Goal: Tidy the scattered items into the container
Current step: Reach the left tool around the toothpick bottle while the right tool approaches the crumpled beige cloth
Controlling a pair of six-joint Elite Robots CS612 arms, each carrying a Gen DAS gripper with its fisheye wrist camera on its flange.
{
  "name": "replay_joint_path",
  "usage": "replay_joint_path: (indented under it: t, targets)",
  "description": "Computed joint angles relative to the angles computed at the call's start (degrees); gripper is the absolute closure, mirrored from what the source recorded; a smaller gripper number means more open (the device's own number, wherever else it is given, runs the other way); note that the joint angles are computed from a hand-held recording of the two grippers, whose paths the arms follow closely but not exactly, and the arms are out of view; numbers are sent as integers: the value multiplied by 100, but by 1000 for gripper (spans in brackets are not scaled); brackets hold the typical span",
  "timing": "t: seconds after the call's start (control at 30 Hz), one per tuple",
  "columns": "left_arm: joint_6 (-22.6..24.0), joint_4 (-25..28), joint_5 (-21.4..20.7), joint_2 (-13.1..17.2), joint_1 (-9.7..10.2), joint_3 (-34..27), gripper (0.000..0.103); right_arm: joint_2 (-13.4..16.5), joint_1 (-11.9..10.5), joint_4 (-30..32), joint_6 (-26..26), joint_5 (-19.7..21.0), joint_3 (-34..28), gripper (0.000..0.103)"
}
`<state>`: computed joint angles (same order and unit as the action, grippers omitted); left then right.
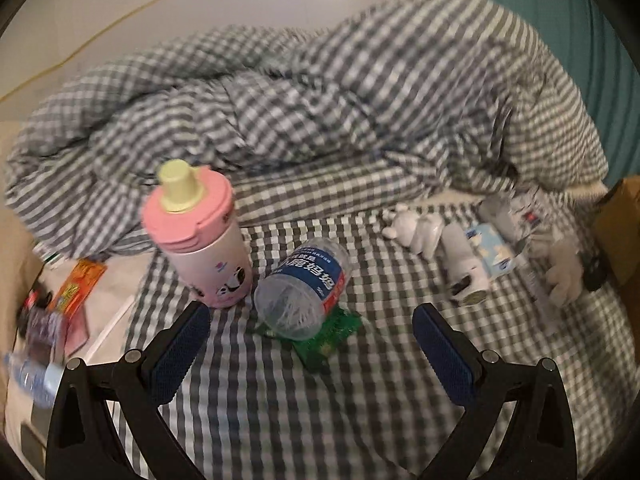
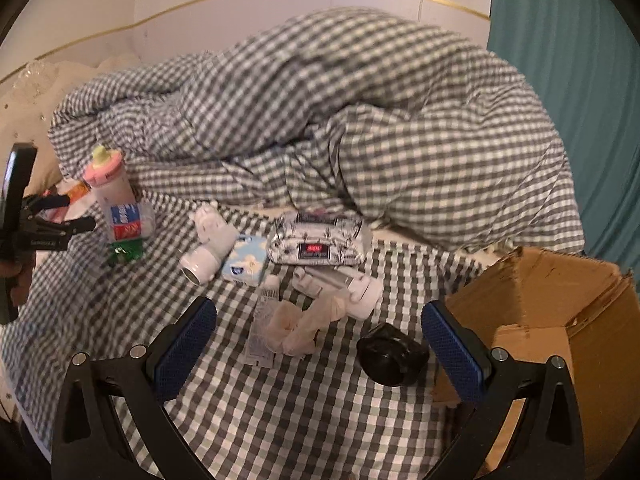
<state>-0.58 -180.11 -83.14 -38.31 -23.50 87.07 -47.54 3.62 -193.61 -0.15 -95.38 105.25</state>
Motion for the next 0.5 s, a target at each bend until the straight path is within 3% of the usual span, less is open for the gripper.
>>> replay_joint_path:
  t: [0.4, 0.5]
  targets:
    - [673, 962, -162, 565, 120, -886, 0, 463, -19, 655, 98, -38, -525, 0]
    - [759, 966, -120, 636, 106, -945, 10, 564, -10, 898, 92, -17, -683, 0]
